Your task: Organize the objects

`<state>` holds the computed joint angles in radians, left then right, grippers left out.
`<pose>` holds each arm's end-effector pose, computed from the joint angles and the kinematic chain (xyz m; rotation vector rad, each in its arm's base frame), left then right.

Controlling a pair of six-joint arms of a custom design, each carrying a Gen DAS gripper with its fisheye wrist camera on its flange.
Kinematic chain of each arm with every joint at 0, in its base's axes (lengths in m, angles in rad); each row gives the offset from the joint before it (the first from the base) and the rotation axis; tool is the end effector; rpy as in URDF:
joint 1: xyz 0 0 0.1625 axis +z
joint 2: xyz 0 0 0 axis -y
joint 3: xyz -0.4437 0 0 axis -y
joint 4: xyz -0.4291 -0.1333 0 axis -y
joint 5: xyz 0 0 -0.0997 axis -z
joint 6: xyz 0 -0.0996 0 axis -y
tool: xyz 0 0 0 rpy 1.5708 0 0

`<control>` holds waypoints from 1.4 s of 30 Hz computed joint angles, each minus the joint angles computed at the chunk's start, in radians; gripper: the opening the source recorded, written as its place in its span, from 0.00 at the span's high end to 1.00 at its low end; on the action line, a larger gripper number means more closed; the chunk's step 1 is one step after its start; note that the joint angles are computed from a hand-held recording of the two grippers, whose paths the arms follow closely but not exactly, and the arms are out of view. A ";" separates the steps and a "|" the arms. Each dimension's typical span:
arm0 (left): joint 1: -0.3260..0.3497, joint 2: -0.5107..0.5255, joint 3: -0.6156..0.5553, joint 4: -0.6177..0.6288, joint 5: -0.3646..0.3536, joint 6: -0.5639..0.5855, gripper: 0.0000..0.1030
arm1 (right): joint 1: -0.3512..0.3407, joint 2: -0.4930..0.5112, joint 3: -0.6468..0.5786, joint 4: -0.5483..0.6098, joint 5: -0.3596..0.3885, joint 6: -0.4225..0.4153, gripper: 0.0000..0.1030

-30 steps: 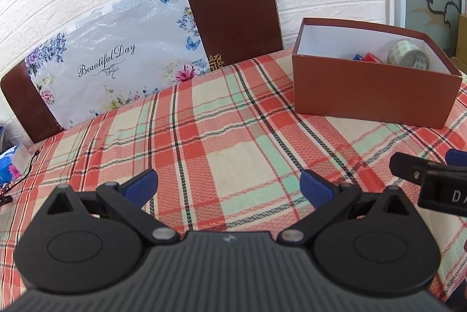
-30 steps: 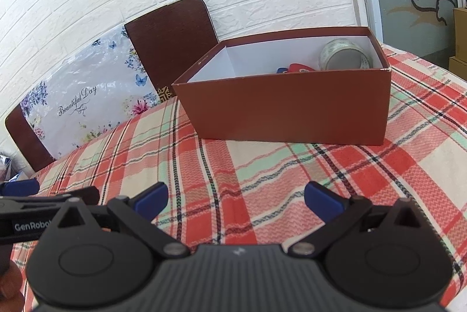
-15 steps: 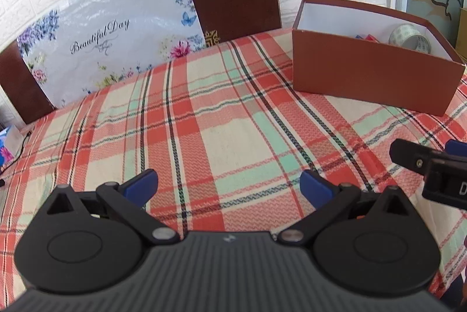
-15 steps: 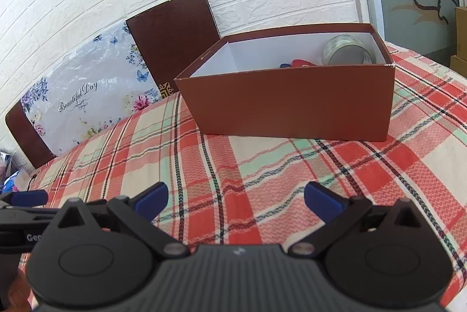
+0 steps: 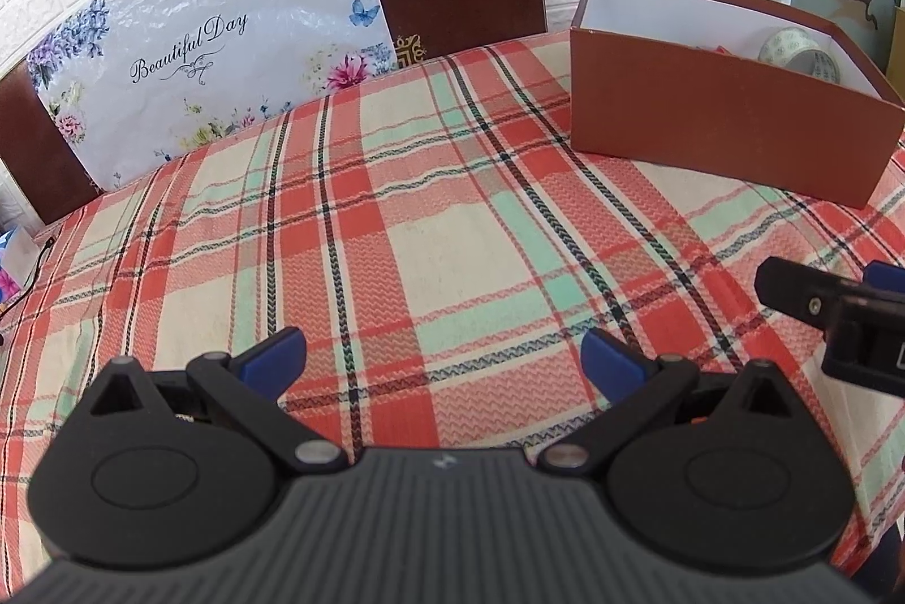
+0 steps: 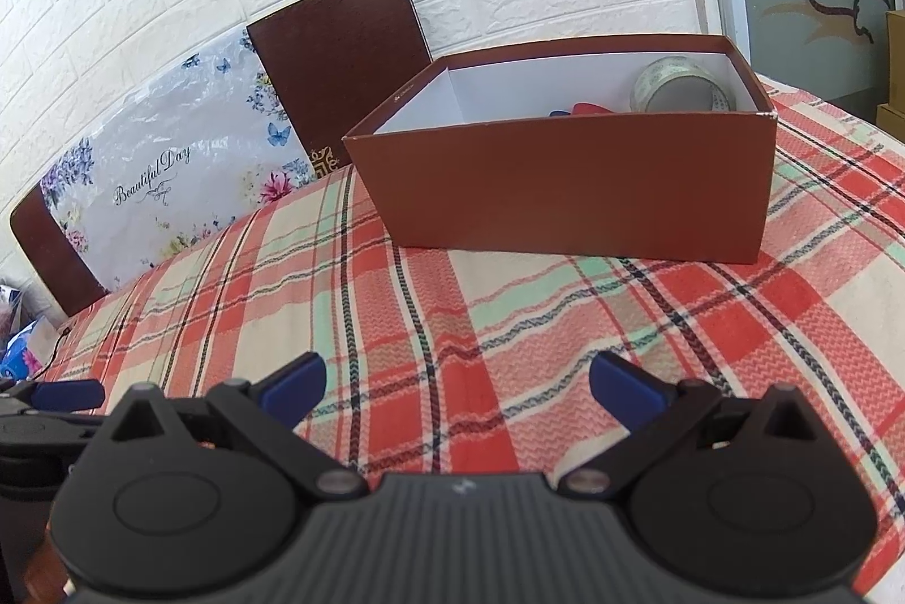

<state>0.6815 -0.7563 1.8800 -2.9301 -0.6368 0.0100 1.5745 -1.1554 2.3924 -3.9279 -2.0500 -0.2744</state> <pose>-0.3463 -0.5557 0.0457 0.8708 2.1181 -0.7354 0.0890 -0.4423 0.2143 -0.0291 -2.2450 1.3056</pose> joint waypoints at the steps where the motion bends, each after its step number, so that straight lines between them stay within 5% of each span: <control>1: 0.000 0.000 0.000 0.002 -0.001 0.000 0.00 | -0.001 -0.001 0.001 0.001 0.000 0.000 0.00; 42: -0.013 -0.007 0.013 -0.019 -0.031 0.013 0.00 | 0.013 0.006 0.002 -0.059 -0.033 0.018 0.00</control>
